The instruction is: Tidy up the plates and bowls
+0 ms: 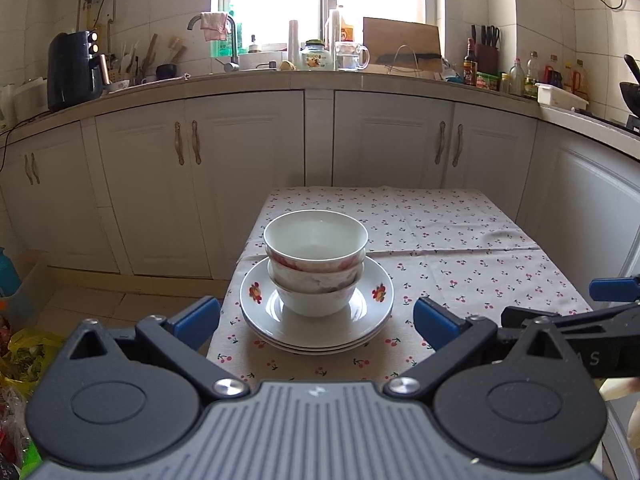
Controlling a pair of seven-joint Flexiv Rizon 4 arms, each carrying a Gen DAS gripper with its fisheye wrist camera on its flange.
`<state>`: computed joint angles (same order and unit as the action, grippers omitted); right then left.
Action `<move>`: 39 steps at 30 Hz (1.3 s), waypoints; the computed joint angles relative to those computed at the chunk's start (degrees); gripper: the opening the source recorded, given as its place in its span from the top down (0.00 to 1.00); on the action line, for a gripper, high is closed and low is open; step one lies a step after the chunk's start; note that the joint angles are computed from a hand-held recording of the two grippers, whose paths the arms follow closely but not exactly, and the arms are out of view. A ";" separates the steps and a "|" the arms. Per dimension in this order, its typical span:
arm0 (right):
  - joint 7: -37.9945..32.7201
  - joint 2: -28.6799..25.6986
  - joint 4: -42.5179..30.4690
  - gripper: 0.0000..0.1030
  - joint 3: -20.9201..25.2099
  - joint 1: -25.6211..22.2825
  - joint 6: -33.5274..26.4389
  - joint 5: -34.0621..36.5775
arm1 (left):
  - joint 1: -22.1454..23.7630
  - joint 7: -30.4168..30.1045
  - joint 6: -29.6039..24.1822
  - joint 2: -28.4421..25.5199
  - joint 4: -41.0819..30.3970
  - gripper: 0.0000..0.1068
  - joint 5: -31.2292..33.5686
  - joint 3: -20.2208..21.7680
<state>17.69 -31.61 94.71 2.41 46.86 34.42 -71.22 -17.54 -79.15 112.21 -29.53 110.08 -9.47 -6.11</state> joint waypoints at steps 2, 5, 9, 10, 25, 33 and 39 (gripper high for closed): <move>-0.28 -0.10 -0.13 0.00 0.01 0.00 0.16 -0.05 | -0.25 -0.01 -0.12 -0.07 -0.06 0.04 -0.15 0.18; -0.25 -0.09 -0.17 0.00 -0.05 0.20 -0.07 -0.23 | -1.53 0.24 -0.27 -0.12 -0.15 0.04 -1.10 1.28; 0.73 0.24 0.18 0.00 -0.14 0.37 -0.46 -0.98 | -3.01 0.72 -0.36 -0.14 -0.26 0.04 -2.24 2.57; 1.03 0.31 0.26 0.00 -0.14 0.37 -0.57 -1.15 | -3.80 0.94 -0.53 -0.18 -0.34 0.04 -2.94 3.33; 2.16 0.73 0.62 0.00 0.32 0.15 -1.00 -2.04 | -5.68 3.06 -0.59 -0.24 -0.14 0.04 -5.59 4.78; 2.10 0.82 0.72 0.00 0.39 0.05 -0.91 -2.29 | -5.59 3.36 -0.32 -0.26 0.00 0.04 -5.88 4.80; 2.19 0.97 0.83 0.00 0.44 0.08 -0.99 -2.61 | -5.77 3.76 -0.59 -0.32 -0.12 0.04 -6.24 5.01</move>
<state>19.88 -30.64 95.54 2.85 46.94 33.43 -73.83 -23.32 -75.38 111.62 -29.85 109.96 -15.72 -1.10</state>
